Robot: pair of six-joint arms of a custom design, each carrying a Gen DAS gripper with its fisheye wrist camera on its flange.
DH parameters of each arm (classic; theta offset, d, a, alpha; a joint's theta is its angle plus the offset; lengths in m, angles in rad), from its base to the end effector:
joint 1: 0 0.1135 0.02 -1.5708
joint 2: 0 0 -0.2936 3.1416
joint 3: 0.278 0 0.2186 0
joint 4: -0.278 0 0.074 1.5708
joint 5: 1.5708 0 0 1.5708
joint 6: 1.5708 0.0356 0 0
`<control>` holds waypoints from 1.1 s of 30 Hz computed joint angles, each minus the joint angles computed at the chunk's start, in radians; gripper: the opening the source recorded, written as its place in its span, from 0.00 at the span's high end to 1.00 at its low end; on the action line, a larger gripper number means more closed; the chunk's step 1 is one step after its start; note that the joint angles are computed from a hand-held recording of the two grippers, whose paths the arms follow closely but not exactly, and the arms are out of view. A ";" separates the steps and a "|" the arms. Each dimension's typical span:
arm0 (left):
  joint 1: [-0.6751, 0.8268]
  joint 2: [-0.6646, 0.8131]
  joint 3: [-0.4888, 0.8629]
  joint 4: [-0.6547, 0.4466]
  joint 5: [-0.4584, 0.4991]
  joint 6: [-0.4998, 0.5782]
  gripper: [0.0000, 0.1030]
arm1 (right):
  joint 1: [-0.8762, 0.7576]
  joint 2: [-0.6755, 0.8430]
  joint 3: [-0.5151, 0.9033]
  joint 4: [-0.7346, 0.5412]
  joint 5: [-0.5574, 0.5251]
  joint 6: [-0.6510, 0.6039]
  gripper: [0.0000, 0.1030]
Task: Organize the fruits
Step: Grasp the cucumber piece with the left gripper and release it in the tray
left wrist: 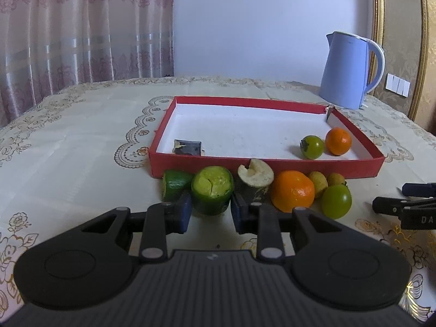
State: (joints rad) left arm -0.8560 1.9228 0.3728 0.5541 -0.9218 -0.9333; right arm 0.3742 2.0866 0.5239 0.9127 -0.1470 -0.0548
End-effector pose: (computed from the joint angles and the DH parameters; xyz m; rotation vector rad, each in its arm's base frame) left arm 0.1771 -0.1608 0.1000 -0.3864 2.0715 0.1671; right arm 0.2899 0.1194 0.0931 -0.5548 2.1638 0.3383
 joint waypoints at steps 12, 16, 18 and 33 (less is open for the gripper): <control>0.049 -0.069 0.007 0.060 0.010 0.154 0.74 | -0.001 0.001 0.000 0.000 0.000 -0.002 0.15; 0.132 -0.083 0.024 0.124 0.062 0.264 0.74 | 0.000 0.000 0.001 -0.002 0.001 -0.002 0.15; 0.174 -0.076 0.041 0.139 0.086 0.299 0.74 | 0.000 0.000 0.001 -0.002 0.002 -0.002 0.15; 0.467 0.052 0.281 0.006 0.316 0.394 0.74 | 0.000 0.003 0.000 -0.001 0.005 -0.009 0.14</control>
State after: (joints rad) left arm -0.3886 1.9750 0.6537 0.5597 -0.6054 -0.5392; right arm 0.3740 2.0894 0.5244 0.9118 -0.1424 -0.0636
